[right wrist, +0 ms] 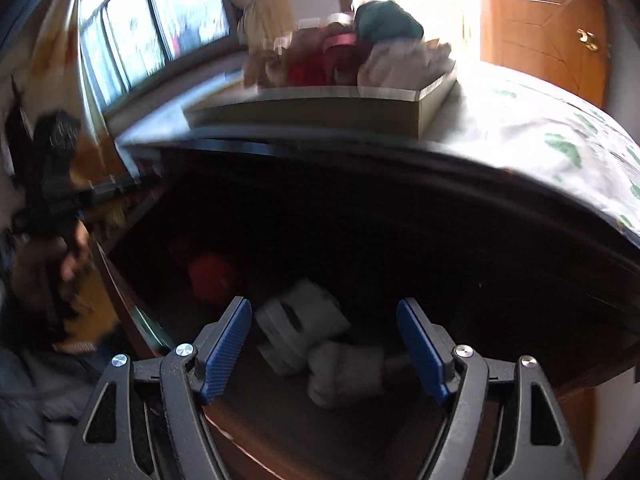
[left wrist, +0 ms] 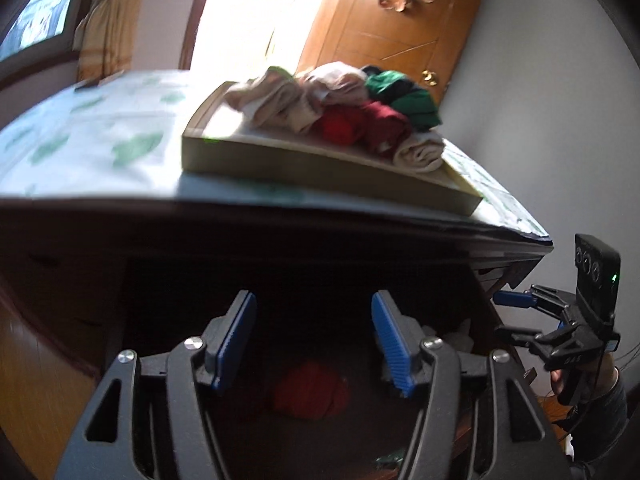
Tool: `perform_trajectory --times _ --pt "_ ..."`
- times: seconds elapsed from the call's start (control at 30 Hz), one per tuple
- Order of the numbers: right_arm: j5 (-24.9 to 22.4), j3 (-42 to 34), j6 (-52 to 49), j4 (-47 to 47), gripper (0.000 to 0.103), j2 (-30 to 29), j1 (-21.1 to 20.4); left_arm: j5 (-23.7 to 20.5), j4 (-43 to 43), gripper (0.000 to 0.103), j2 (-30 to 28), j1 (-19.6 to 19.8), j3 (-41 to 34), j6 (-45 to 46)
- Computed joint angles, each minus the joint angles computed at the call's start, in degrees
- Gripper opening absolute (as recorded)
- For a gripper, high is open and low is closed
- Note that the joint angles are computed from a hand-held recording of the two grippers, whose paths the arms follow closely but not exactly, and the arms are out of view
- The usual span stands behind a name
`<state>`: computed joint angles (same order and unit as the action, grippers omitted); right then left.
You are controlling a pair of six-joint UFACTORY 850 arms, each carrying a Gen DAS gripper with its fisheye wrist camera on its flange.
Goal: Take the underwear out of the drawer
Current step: 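Withdraw both tools from the tray down into the drawer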
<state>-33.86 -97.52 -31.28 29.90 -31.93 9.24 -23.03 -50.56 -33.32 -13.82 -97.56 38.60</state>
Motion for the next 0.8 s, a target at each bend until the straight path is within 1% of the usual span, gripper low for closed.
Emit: perform_trajectory --times 0.1,0.17,0.23,0.33,0.53,0.6,0.8 --pt "-3.92 -2.44 3.44 -7.93 0.077 -1.93 0.73 -0.59 2.27 0.061 -0.45 0.11 -0.17 -2.65" --pt "-5.28 -3.49 5.08 -12.60 0.077 -2.81 1.33 -0.76 2.98 0.062 -0.44 0.13 0.09 -3.08" --pt "-7.55 -5.10 4.77 -13.96 0.077 -4.08 1.48 -0.77 3.81 0.064 -0.37 0.04 0.33 -3.41" --pt "-9.42 -6.72 5.14 -16.88 0.077 -5.28 1.91 -0.70 4.97 0.064 -0.23 -0.18 0.50 -3.55" --pt "-15.94 -11.25 6.80 -22.07 0.077 -8.73 3.10 -1.47 6.91 0.066 -0.51 -0.20 0.13 -5.14" --pt "-16.72 -12.06 7.08 -23.55 0.077 -9.43 3.35 -1.73 7.34 0.067 -0.75 -0.16 -0.11 -5.70" --pt "-20.32 -15.83 8.39 -25.72 0.075 -12.36 3.63 -2.54 7.33 0.067 -1.10 0.08 -0.04 -6.32"
